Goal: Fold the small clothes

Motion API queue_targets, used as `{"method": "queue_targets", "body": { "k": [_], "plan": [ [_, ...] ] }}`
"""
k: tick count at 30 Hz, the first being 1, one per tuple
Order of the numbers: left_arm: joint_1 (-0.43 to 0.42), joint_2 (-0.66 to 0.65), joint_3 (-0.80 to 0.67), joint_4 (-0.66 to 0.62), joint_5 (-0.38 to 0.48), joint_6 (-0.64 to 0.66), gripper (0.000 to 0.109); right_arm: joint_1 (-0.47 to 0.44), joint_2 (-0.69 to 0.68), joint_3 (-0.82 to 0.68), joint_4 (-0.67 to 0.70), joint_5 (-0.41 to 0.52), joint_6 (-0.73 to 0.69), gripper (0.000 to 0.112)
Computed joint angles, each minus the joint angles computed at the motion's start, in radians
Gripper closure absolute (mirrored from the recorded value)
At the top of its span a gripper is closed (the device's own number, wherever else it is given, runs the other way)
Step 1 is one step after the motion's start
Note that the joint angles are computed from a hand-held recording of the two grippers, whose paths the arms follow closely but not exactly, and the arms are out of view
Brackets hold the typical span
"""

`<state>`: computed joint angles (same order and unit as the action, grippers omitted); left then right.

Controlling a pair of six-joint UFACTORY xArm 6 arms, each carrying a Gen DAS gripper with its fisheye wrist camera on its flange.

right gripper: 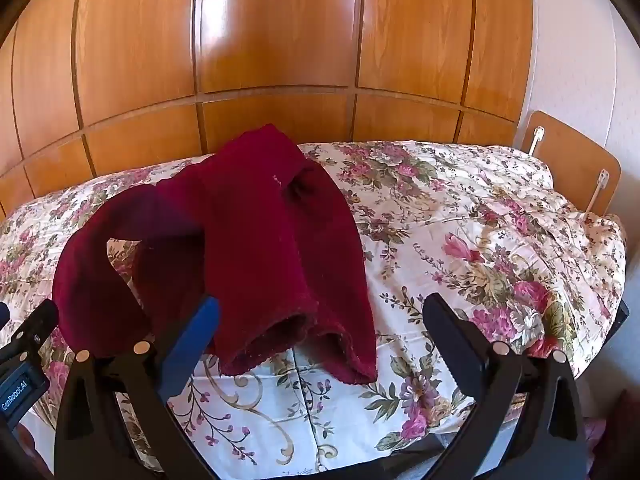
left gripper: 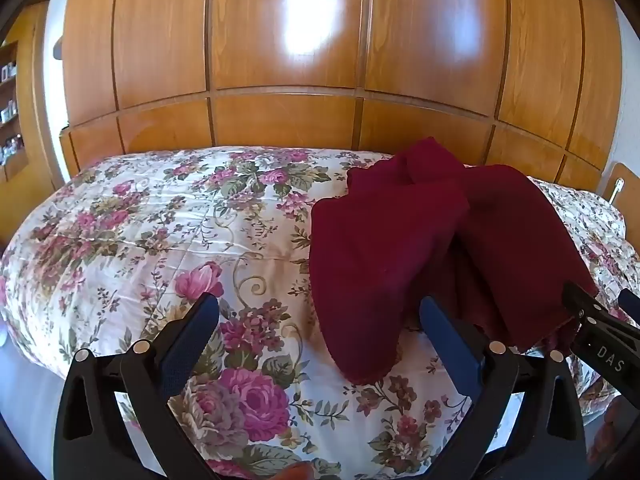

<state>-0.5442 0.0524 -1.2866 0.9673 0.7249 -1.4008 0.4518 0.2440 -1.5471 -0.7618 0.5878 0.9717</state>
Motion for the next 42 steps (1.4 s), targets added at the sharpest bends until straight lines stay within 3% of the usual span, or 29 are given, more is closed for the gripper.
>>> {"method": "queue_targets", "body": {
  "k": [4, 9, 42],
  "plan": [
    [0.002, -0.018, 0.024, 0.012, -0.020, -0.011, 0.009, -0.002, -0.003, 0.002, 0.017, 0.000, -0.009, 0.011],
    [-0.012, 0.015, -0.031, -0.035, 0.035, 0.056, 0.009, 0.001, 0.004, -0.002, 0.020, 0.005, -0.010, 0.011],
    [-0.001, 0.003, 0.006, -0.022, 0.024, 0.031, 0.009, -0.001, -0.009, 0.015, 0.040, -0.055, -0.030, 0.011]
  ]
}}
